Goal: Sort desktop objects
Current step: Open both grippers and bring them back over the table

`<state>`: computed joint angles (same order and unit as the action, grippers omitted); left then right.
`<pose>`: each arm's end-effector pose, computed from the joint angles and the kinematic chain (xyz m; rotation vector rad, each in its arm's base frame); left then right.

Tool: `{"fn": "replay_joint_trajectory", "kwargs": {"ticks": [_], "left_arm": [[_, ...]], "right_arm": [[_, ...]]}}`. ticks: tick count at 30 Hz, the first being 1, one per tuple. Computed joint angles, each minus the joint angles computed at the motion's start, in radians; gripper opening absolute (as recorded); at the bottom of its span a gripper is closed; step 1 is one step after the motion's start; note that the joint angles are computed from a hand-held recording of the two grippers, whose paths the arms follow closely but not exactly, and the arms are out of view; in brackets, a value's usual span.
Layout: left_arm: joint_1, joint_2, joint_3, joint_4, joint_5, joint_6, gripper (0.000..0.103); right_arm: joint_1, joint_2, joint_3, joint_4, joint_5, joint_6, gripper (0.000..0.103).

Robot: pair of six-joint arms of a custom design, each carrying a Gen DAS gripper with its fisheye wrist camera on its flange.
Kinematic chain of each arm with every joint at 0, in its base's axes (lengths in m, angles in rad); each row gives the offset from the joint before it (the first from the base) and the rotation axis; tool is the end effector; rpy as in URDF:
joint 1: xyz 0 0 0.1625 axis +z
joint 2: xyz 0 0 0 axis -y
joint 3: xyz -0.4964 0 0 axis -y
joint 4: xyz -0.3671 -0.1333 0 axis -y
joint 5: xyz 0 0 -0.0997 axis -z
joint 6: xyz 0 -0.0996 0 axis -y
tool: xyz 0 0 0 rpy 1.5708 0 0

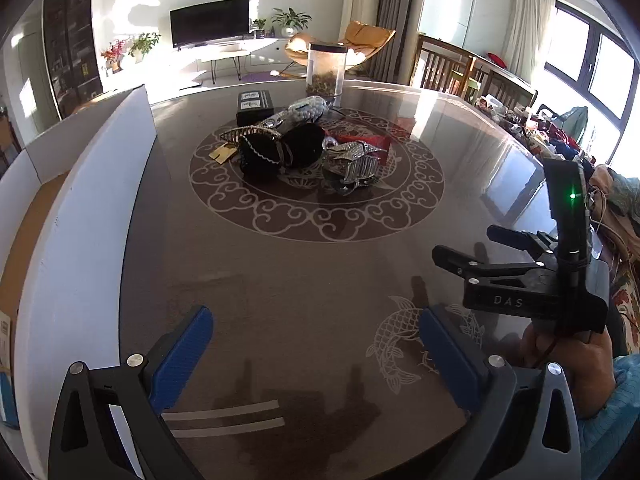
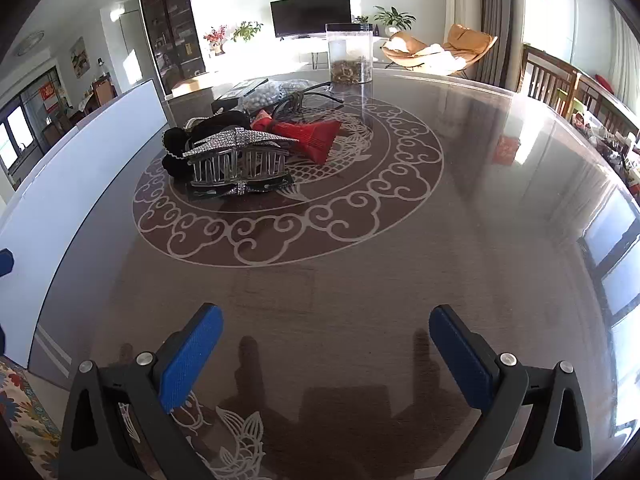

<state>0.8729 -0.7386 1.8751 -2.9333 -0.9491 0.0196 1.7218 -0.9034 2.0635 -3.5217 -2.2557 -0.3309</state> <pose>-0.2626 -0.6109 0.1071 0.8160 2.4435 -0.5507 0.1566 -0.5616 0.2324 0.2128 -2.2761 0.8676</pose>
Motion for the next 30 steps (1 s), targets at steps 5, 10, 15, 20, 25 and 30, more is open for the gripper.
{"fn": "replay_joint_trajectory", "kwargs": {"ticks": [5,10,15,20,25,30], "left_arm": [[0.018,0.083,-0.054,-0.064,0.078,-0.011,0.103],[0.043,0.157,-0.158,-0.059,0.136,0.033,0.103],[0.067,0.188,-0.214,-0.021,0.129,0.018,0.103],[0.068,0.189,-0.220,-0.002,0.131,0.017,0.103],[0.068,0.189,-0.220,-0.002,0.131,0.017,0.103],[0.067,0.189,-0.220,-0.001,0.131,0.017,0.103]], "right_arm": [[-0.001,-0.014,0.034,-0.054,0.043,-0.024,0.103],[-0.007,-0.023,0.008,0.063,0.050,0.017,0.103],[-0.014,-0.029,0.013,0.065,0.075,0.023,0.103],[-0.003,-0.016,0.005,0.070,0.041,0.018,0.103],[0.006,-0.004,-0.002,0.073,0.010,0.008,0.103],[0.011,0.004,-0.004,0.067,-0.008,-0.003,0.103]]}}
